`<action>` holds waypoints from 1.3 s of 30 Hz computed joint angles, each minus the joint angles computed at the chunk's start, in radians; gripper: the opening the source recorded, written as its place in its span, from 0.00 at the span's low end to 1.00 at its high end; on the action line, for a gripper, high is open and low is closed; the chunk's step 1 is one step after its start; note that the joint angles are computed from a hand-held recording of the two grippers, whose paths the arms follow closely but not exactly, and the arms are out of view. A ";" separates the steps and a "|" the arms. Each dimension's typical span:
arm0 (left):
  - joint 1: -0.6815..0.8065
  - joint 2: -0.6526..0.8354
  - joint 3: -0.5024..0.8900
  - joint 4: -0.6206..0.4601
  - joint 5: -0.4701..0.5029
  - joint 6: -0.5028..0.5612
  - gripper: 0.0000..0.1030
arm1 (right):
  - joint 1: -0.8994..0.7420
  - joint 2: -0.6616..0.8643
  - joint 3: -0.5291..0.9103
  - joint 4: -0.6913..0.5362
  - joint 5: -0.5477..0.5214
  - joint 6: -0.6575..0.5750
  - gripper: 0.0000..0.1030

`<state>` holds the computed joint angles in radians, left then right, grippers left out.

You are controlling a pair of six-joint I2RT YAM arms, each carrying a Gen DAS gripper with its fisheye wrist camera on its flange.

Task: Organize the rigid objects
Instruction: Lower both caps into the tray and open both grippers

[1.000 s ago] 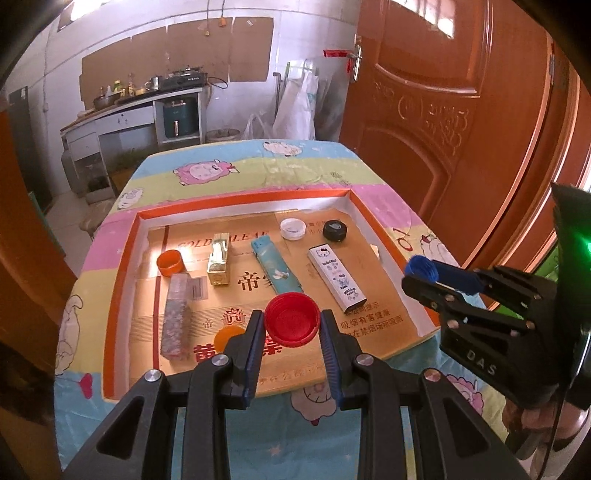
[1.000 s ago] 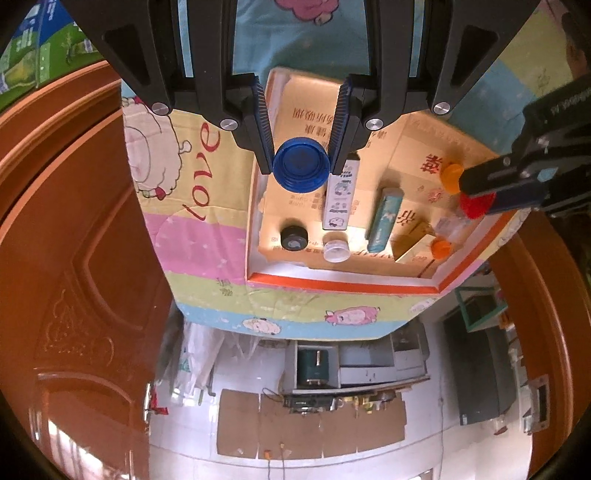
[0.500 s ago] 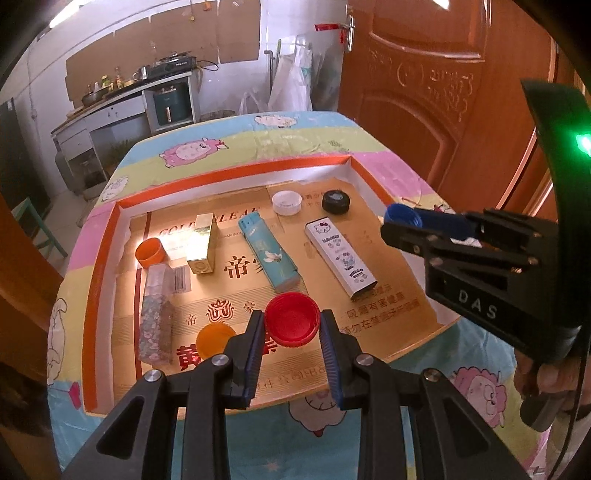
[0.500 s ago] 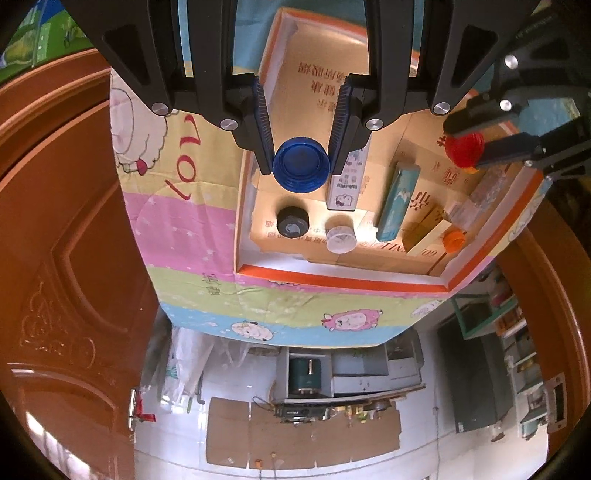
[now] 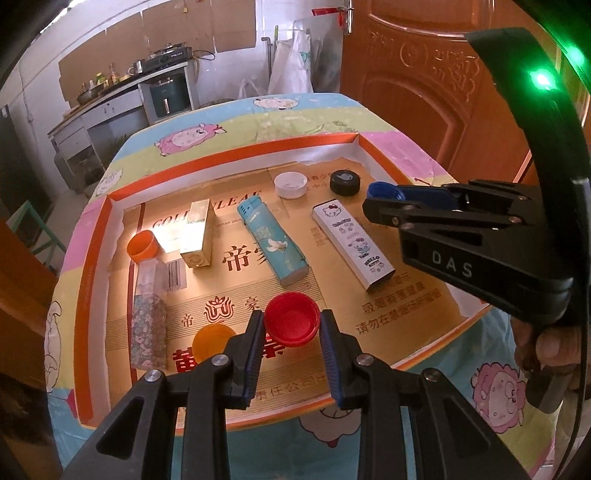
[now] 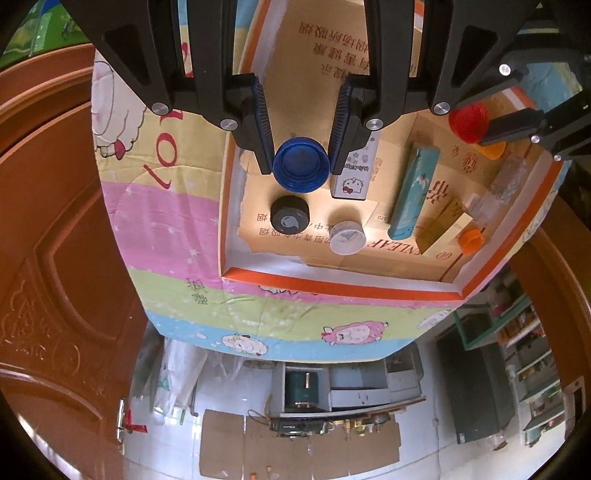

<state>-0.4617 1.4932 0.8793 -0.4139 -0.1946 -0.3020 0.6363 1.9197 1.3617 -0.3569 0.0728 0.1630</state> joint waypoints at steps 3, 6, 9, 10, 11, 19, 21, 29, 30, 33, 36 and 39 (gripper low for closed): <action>0.002 0.004 0.000 0.001 0.000 0.002 0.29 | 0.001 0.019 0.017 -0.005 -0.004 0.000 0.29; 0.005 0.012 0.000 0.006 0.001 0.007 0.29 | -0.001 0.027 0.022 -0.004 -0.007 0.000 0.30; 0.007 0.019 0.000 0.010 0.001 0.008 0.29 | -0.002 0.033 0.025 -0.004 -0.009 0.000 0.29; 0.008 0.021 0.001 0.011 0.003 0.008 0.29 | -0.002 0.034 0.025 -0.004 -0.009 -0.001 0.29; 0.008 0.025 0.002 0.011 0.003 0.009 0.29 | -0.003 0.035 0.026 -0.005 -0.010 -0.002 0.29; 0.011 0.037 0.001 0.019 0.008 0.012 0.29 | -0.002 0.059 0.044 -0.014 -0.011 -0.010 0.29; 0.014 0.040 -0.001 0.022 0.011 0.012 0.29 | -0.001 0.064 0.047 -0.017 -0.011 -0.010 0.29; 0.017 0.035 -0.010 0.036 0.017 0.022 0.30 | 0.003 0.074 0.051 -0.011 0.000 -0.018 0.29; 0.016 0.036 -0.010 0.036 0.015 0.022 0.30 | 0.003 0.074 0.052 -0.012 -0.001 -0.018 0.29; 0.014 0.037 -0.008 0.034 0.013 0.022 0.30 | 0.003 0.075 0.053 -0.011 0.000 -0.019 0.30; 0.014 0.038 -0.006 0.033 0.014 0.020 0.31 | 0.003 0.076 0.052 -0.009 -0.002 -0.020 0.30; 0.014 0.031 -0.015 0.042 0.015 0.014 0.31 | 0.005 0.075 0.050 -0.008 0.002 -0.020 0.30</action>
<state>-0.4473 1.5246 0.8647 -0.3717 -0.1792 -0.2875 0.6411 1.9943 1.4119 -0.3646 0.0747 0.1432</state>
